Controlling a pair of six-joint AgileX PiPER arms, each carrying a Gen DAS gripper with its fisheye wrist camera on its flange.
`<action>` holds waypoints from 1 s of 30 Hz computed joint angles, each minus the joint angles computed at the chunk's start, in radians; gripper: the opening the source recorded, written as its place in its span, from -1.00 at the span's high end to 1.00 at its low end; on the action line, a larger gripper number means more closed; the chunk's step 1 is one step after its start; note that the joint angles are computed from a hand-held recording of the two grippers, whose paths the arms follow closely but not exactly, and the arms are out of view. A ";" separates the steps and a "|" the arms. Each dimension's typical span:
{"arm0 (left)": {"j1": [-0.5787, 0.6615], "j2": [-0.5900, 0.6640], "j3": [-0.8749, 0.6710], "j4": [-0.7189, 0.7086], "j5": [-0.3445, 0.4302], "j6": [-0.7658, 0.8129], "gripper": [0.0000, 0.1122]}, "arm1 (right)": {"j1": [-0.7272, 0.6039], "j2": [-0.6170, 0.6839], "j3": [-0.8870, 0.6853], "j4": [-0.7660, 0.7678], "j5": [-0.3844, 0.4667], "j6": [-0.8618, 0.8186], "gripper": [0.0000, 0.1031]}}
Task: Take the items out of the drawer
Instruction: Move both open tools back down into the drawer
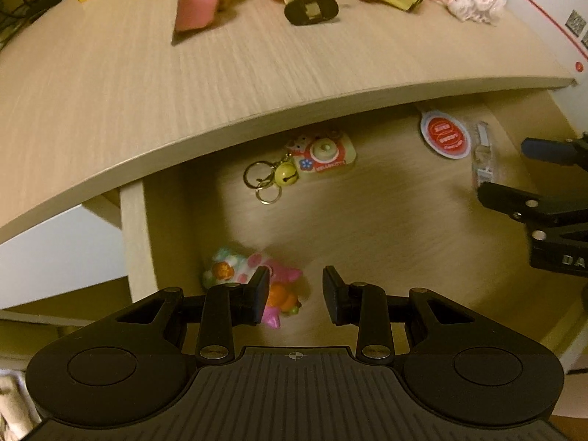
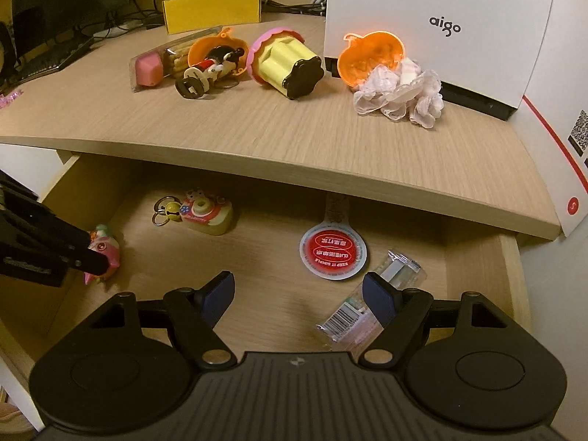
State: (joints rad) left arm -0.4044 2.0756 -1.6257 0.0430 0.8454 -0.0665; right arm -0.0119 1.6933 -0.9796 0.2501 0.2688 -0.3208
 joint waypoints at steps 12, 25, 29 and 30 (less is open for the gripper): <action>-0.001 0.044 -0.012 -0.044 -0.051 0.043 0.32 | -0.064 0.031 -0.049 0.233 0.100 -0.157 -0.50; -0.009 -0.073 0.077 -0.002 -0.062 -0.009 0.34 | -0.079 0.032 -0.045 0.289 0.100 -0.183 -0.50; -0.014 -0.035 0.020 0.078 -0.014 -0.097 0.34 | -0.083 0.036 -0.050 0.297 0.105 -0.183 -0.50; -0.016 -0.021 0.001 0.084 0.000 -0.103 0.34 | -0.084 0.037 -0.050 0.298 0.105 -0.183 -0.50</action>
